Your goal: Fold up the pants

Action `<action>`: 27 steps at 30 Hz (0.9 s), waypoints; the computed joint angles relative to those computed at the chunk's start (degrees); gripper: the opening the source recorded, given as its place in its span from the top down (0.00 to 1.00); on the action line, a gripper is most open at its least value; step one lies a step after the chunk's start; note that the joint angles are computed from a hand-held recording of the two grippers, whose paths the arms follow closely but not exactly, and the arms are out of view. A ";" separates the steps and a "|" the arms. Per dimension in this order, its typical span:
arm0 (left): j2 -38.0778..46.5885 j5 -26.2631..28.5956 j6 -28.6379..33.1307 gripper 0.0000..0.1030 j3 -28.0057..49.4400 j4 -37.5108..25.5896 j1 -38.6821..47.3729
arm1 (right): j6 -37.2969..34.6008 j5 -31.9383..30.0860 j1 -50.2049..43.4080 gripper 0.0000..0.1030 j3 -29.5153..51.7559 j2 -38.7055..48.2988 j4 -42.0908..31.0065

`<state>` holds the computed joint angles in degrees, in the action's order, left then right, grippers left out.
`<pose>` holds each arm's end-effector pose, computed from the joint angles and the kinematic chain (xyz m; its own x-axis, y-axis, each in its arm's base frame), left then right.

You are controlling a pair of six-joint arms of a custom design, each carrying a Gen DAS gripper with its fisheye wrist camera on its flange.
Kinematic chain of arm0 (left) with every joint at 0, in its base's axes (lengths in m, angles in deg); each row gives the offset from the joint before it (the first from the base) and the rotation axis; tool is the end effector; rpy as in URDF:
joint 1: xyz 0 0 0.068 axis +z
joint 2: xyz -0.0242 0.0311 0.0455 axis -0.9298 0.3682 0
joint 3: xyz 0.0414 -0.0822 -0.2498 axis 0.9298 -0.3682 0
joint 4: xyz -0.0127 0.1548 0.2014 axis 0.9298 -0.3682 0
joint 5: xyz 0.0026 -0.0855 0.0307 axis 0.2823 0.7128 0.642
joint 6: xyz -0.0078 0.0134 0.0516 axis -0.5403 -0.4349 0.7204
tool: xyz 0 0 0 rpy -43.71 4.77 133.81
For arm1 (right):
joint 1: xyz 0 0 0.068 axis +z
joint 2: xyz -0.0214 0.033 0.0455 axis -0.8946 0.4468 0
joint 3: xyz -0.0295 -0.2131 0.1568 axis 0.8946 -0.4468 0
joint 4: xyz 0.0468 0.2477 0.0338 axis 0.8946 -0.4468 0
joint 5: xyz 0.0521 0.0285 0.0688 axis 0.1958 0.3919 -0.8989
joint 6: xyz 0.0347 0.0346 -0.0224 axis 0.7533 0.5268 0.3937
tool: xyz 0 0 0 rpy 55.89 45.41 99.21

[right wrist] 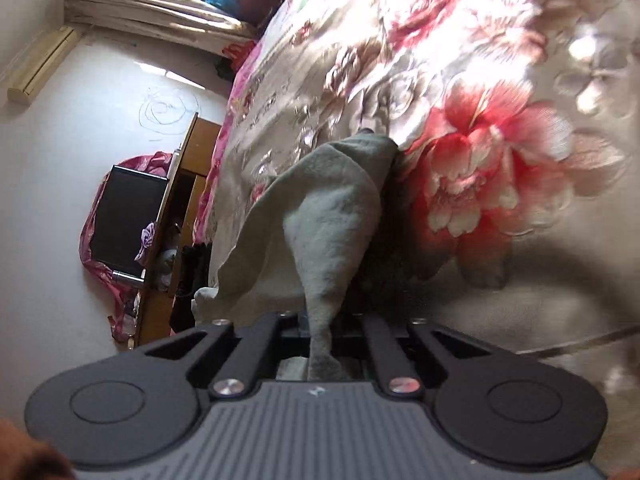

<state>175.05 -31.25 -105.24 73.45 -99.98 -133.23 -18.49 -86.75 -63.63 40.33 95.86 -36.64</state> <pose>0.1354 -0.2226 0.0995 -0.5824 0.4911 -0.6479 0.1923 0.8575 0.4771 0.3988 0.0298 0.0359 -0.9573 0.0764 -0.2789 -0.2089 0.4839 0.8498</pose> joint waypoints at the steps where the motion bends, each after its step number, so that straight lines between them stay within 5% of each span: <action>1: 0.07 0.11 0.39 0.42 0.39 -0.06 0.24 | -2.08 -0.73 -1.94 0.96 -0.86 -0.95 -1.71; 7: 1.17 0.96 5.13 0.38 3.61 2.35 0.00 | -22.76 8.39 -15.42 0.96 1.92 -5.58 -23.20; 12: 4.71 3.43 4.20 0.38 5.78 4.16 -0.57 | -28.84 20.36 -23.27 0.90 5.00 -8.13 -25.25; 13: 5.54 3.85 4.37 0.38 6.01 5.85 -0.44 | -29.23 22.08 -23.67 0.87 4.47 -8.98 -24.30; 14: 6.59 4.12 4.56 0.38 6.99 6.70 -0.07 | -28.97 25.06 -23.67 0.70 2.44 -10.85 -22.08; 15: 7.57 4.37 4.44 0.38 8.29 6.75 0.21 | -28.37 27.35 -23.66 0.65 -0.69 -13.43 -18.74; 19: 7.63 3.23 4.09 0.36 8.71 8.74 -0.95 | -26.58 32.47 -24.48 0.65 -19.93 -29.02 1.06; 23: 10.10 1.51 3.31 0.31 8.53 7.87 -1.11 | -35.30 23.40 -16.38 0.65 -28.93 -40.57 -0.51; 27: 6.18 0.23 -3.62 0.31 2.77 5.58 -4.24 | -37.25 26.02 4.52 0.67 -35.39 -42.06 7.93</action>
